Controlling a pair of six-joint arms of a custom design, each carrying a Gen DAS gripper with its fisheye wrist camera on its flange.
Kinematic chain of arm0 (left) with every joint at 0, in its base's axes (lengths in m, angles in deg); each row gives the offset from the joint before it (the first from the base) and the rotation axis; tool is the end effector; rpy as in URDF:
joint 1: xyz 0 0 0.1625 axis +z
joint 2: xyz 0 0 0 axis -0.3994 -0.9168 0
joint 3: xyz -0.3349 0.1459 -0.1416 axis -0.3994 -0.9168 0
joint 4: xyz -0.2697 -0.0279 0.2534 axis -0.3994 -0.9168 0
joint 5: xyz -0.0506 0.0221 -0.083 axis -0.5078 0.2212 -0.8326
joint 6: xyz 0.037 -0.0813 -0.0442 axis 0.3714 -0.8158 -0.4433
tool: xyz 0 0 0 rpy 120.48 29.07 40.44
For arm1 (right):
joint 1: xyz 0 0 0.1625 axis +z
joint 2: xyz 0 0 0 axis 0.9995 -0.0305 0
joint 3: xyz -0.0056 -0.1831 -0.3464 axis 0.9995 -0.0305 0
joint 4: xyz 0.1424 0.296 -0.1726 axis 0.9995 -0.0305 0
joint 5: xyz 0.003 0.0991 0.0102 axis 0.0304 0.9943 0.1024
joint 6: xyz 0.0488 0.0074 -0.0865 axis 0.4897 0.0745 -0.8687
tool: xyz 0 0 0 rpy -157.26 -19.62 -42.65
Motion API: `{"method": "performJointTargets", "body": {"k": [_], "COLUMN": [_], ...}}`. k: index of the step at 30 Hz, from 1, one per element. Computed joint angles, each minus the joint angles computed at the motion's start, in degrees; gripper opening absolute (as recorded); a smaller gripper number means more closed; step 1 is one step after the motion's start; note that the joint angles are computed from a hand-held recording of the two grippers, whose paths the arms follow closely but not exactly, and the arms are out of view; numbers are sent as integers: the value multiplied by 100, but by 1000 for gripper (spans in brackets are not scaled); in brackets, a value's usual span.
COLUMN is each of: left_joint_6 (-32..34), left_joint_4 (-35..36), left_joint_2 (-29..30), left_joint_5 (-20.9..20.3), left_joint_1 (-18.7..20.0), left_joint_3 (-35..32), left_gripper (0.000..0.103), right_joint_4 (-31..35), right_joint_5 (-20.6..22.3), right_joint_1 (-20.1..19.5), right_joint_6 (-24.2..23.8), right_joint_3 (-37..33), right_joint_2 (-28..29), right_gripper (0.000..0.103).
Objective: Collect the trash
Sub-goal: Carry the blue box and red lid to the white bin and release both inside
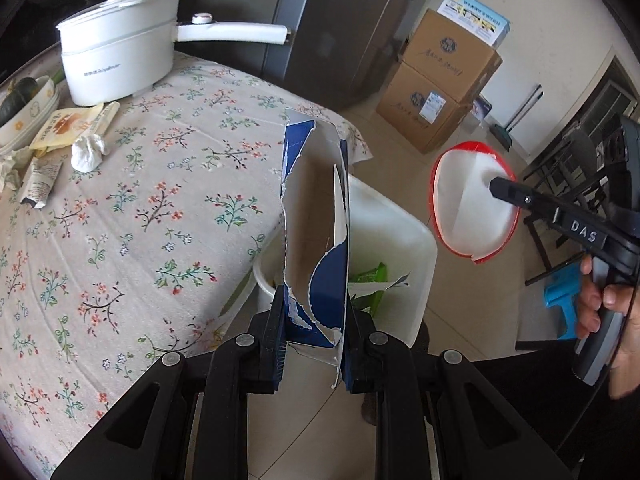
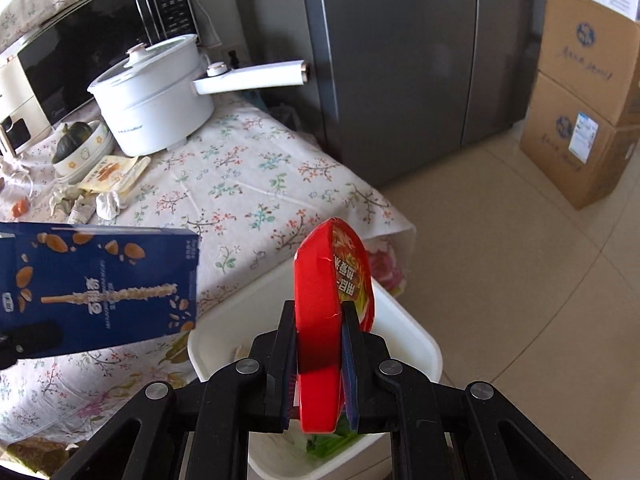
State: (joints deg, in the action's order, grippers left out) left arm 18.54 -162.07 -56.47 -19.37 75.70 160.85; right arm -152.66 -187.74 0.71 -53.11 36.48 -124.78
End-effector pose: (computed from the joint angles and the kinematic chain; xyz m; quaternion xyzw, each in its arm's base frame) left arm -0.2445 -0.5807 0.0044 0.3790 0.9128 -0.0508 0.1435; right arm 0.0650 -0.4672 0.2415 -0.0227 -0.8534 0.3870 0.3483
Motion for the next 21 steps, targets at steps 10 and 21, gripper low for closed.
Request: {"method": "performJointTargets", "body": {"k": [10,21], "left_joint_6": [100,93], "left_joint_4": [407,184], "left_joint_2": [817,954], "left_joint_5": [500,562], "left_joint_1": [-76,-72], "left_joint_3": [-583,-753], "left_gripper": [23,53], "right_joint_4": [93,189], "right_joint_5": [-102,-224], "right_joint_1": [-24,-83], "right_joint_6": [33,92], "right_joint_3": [-25,-92], "right_joint_2": [40,69], "right_gripper": [16,16]}}
